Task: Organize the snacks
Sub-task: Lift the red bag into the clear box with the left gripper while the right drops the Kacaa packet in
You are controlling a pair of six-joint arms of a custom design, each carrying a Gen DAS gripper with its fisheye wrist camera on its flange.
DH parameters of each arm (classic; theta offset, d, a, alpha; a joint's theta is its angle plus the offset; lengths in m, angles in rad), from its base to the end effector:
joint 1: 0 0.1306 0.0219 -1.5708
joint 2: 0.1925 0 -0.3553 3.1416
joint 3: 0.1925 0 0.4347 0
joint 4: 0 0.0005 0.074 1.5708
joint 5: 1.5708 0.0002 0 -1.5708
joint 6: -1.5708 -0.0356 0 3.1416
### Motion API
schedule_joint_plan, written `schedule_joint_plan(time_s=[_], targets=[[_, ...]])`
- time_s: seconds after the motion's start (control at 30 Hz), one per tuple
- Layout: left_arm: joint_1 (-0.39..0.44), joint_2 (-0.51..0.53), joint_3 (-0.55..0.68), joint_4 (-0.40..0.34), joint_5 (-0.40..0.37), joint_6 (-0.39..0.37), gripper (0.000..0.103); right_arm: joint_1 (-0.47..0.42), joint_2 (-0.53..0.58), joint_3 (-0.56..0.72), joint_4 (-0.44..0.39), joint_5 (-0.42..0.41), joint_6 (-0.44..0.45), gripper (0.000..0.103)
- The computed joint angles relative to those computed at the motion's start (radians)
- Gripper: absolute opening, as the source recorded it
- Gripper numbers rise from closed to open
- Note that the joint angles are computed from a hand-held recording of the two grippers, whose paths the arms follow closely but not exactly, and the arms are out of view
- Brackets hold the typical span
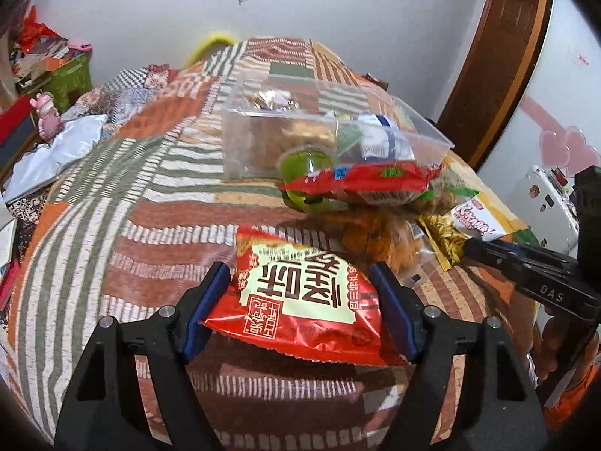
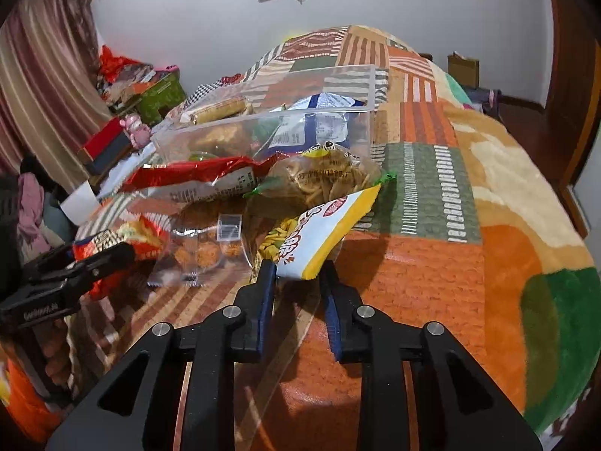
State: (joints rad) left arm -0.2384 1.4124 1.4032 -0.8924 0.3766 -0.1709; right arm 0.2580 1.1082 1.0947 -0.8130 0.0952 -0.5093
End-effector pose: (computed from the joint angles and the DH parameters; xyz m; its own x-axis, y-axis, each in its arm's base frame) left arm 0.5166 -0.1395 0.3976 -0.6760 0.3270 -0.6604 0.5645 0.8059 -0.1787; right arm 0.4223 0.1074 0.3865 -0.7144 0.3135 -0.6256 0.1794 0.9462 0.2693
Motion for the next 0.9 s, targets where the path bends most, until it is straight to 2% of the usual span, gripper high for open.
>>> schedule_joint_plan(time_s=[0.1, 0.33, 0.4, 0.43, 0.53, 0.63, 0.9], targets=[[0.001, -0.009, -0.004, 0.011, -0.003, 0.003, 0.076, -0.011, 0.015, 0.009, 0.006, -0.011, -0.021, 0.033], [0.005, -0.015, -0.016, 0.029, 0.007, -0.004, 0.075, -0.018, 0.058, 0.042, 0.028, -0.024, -0.034, 0.034], [0.01, -0.016, -0.019, 0.032, 0.015, 0.001, 0.075, -0.017, 0.063, 0.043, 0.035, -0.022, -0.043, 0.03], [0.013, -0.017, -0.02, 0.035, 0.017, 0.004, 0.074, -0.016, 0.061, 0.04, 0.038, -0.013, -0.046, 0.024], [0.018, -0.022, -0.02, 0.046, 0.021, 0.008, 0.071, -0.018, 0.041, 0.022, 0.053, -0.016, -0.052, 0.02], [0.021, -0.027, -0.017, 0.054, 0.029, 0.013, 0.068, -0.021, 0.02, 0.008, 0.062, -0.017, -0.057, 0.02], [0.022, -0.048, -0.019, 0.079, 0.014, 0.031, 0.067, -0.001, -0.023, 0.008, 0.071, 0.029, -0.038, 0.019]])
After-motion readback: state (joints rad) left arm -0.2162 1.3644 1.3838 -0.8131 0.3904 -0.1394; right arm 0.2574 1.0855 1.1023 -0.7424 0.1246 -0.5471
